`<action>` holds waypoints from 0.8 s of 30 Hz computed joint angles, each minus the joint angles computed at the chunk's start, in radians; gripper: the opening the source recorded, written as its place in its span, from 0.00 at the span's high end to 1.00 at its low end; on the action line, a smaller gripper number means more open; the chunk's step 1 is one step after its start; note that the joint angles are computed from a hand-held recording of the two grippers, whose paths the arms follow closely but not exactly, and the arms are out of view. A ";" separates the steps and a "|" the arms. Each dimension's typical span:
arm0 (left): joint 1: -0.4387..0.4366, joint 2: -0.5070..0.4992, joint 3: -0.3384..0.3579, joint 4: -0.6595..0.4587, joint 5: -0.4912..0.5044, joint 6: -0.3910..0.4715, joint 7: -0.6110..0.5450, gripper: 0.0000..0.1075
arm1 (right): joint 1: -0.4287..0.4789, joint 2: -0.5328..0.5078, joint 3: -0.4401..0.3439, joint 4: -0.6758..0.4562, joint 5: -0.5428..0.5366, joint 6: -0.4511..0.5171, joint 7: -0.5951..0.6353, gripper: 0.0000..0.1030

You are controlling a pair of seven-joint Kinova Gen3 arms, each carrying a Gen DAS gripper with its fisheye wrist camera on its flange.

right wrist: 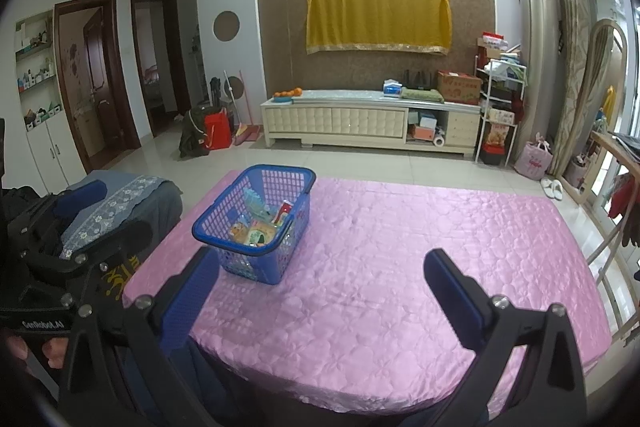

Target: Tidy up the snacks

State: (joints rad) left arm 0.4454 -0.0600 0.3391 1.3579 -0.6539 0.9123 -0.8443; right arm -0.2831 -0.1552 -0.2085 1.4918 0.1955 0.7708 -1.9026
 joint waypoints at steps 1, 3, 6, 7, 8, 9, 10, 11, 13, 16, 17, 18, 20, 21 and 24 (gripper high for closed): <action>0.000 -0.001 0.000 0.000 0.003 0.000 -0.001 0.04 | -0.001 -0.001 0.001 0.001 -0.001 -0.001 0.002 0.00; 0.000 -0.003 -0.003 0.000 0.011 -0.003 -0.006 0.04 | -0.002 -0.003 0.005 0.001 -0.009 -0.001 0.010 0.00; -0.003 -0.004 -0.002 0.000 0.017 -0.006 -0.009 0.04 | -0.003 -0.005 0.010 0.001 -0.023 -0.001 0.021 0.00; -0.005 -0.004 -0.003 0.000 0.021 -0.007 -0.010 0.04 | -0.001 -0.006 0.009 0.001 -0.023 0.000 0.021 0.00; -0.006 -0.005 -0.003 0.000 0.026 -0.007 -0.009 0.04 | -0.001 -0.004 0.007 -0.001 -0.021 0.001 0.020 0.00; -0.008 -0.007 -0.006 0.001 0.036 -0.012 -0.010 0.04 | -0.001 -0.005 0.010 0.001 -0.026 -0.002 0.025 0.00; -0.011 -0.009 -0.010 0.002 0.047 -0.016 -0.015 0.04 | 0.000 -0.005 0.009 0.000 -0.026 -0.001 0.025 0.00; -0.013 -0.012 -0.010 0.004 0.053 -0.020 -0.017 0.04 | 0.000 -0.006 0.010 0.001 -0.029 -0.002 0.027 0.00; -0.019 -0.012 -0.009 -0.001 0.063 -0.019 -0.023 0.04 | 0.001 -0.006 0.010 0.001 -0.030 -0.002 0.027 0.00; -0.023 -0.014 -0.004 -0.002 0.065 -0.018 -0.020 0.04 | 0.004 -0.007 0.005 0.001 -0.024 -0.002 0.021 0.00; -0.025 -0.013 -0.002 -0.003 0.065 -0.017 -0.017 0.04 | 0.003 -0.007 0.006 0.001 -0.026 -0.002 0.022 0.00; -0.025 -0.014 -0.001 -0.002 0.064 -0.018 -0.013 0.04 | 0.004 -0.007 0.005 0.000 -0.024 -0.001 0.020 0.00; -0.026 -0.012 0.004 -0.004 0.057 -0.012 -0.005 0.04 | 0.003 -0.008 0.009 0.001 -0.030 -0.003 0.027 0.00; -0.026 -0.011 0.003 -0.004 0.055 -0.010 -0.004 0.04 | 0.004 -0.008 0.005 0.000 -0.025 -0.001 0.023 0.00; -0.025 -0.009 0.002 -0.007 0.057 -0.007 -0.003 0.04 | 0.004 -0.008 0.005 0.000 -0.026 -0.001 0.021 0.00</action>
State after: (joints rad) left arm 0.4209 -0.0694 0.3412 1.3510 -0.5974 0.9058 -0.8468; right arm -0.2793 -0.1629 -0.2036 1.4921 0.1697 0.7694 -1.8815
